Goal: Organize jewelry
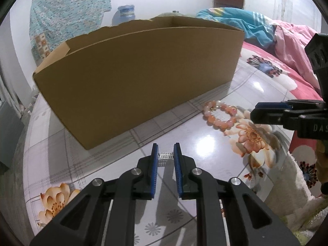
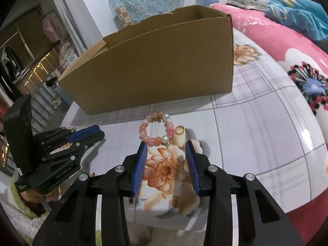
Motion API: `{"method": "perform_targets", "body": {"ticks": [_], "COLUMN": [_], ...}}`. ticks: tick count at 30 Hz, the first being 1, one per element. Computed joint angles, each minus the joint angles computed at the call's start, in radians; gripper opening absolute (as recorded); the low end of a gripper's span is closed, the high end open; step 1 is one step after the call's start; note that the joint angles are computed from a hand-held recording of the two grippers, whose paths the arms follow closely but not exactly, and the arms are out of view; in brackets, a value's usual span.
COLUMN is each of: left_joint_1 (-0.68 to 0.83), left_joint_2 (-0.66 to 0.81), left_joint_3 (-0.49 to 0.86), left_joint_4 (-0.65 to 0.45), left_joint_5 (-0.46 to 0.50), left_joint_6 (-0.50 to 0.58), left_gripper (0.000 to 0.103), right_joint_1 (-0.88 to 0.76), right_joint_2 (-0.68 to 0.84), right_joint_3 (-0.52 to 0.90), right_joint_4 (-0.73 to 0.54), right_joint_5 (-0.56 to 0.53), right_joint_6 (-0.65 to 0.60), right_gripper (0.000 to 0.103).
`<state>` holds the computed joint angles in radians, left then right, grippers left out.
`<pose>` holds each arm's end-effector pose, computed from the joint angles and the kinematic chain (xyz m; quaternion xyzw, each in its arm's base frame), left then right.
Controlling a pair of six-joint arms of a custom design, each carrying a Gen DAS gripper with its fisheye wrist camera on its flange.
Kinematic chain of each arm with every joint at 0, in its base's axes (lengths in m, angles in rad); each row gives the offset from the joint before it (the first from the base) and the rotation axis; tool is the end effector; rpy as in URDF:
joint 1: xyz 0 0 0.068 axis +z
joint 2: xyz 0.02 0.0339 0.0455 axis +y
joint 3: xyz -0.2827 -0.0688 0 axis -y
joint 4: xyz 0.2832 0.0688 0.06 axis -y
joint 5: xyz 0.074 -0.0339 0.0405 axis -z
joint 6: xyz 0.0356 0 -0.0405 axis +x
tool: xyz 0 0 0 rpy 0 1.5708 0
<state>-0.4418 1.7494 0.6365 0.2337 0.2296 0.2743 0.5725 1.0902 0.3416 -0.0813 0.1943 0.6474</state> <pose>0.2845 -0.1435 0.0805 0.3639 0.8617 -0.1356 0.3265 0.1812 0.1086 0.1350 0.0698 0.9258 0.1323 0.3471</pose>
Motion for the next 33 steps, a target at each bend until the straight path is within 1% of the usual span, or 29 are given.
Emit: {"method": "perform_targets", "body": {"ticks": [7, 14, 16, 17, 18, 19, 20, 22, 26, 29, 31, 33], "left_joint_1": [0.018, 0.039, 0.043, 0.045, 0.045, 0.047, 0.046, 0.047, 0.049, 0.052, 0.053, 0.053], "left_joint_2": [0.014, 0.03, 0.034, 0.036, 0.038, 0.039, 0.039, 0.041, 0.041, 0.042, 0.043, 0.043], "left_joint_3": [0.003, 0.015, 0.016, 0.016, 0.016, 0.015, 0.013, 0.011, 0.009, 0.008, 0.007, 0.007], "left_joint_4": [0.007, 0.006, 0.008, 0.009, 0.009, 0.013, 0.016, 0.022, 0.026, 0.027, 0.029, 0.03], "left_joint_5": [0.011, 0.02, 0.02, 0.022, 0.022, 0.024, 0.024, 0.028, 0.034, 0.039, 0.041, 0.04], "left_joint_6": [-0.001, -0.004, -0.005, -0.006, -0.007, -0.009, -0.01, -0.01, -0.009, -0.006, -0.006, -0.005], "left_gripper": [0.014, 0.014, 0.014, 0.014, 0.014, 0.014, 0.014, 0.014, 0.014, 0.014, 0.014, 0.014], "right_joint_1": [0.016, 0.067, 0.085, 0.095, 0.102, 0.097, 0.091, 0.067, -0.034, -0.175, -0.26, -0.372], "right_joint_2": [0.113, 0.287, 0.354, 0.383, 0.391, 0.396, 0.396, 0.374, 0.246, 0.117, 0.056, 0.016], "right_joint_3": [0.067, 0.165, 0.212, 0.233, 0.239, 0.248, 0.253, 0.242, 0.17, 0.099, 0.063, 0.019], "right_joint_4": [0.045, 0.062, 0.034, 0.017, 0.018, 0.011, 0.005, 0.014, 0.058, 0.1, 0.103, 0.132], "right_joint_5": [-0.019, 0.051, 0.091, 0.119, 0.131, 0.121, 0.11, 0.086, -0.018, -0.145, -0.212, -0.318], "right_joint_6": [-0.063, -0.185, -0.224, -0.242, -0.255, -0.266, -0.266, -0.263, -0.233, -0.192, -0.174, -0.147], "right_gripper": [0.031, 0.031, 0.031, 0.027, 0.02, 0.012, 0.007, 0.007, 0.007, 0.007, 0.007, 0.007]}}
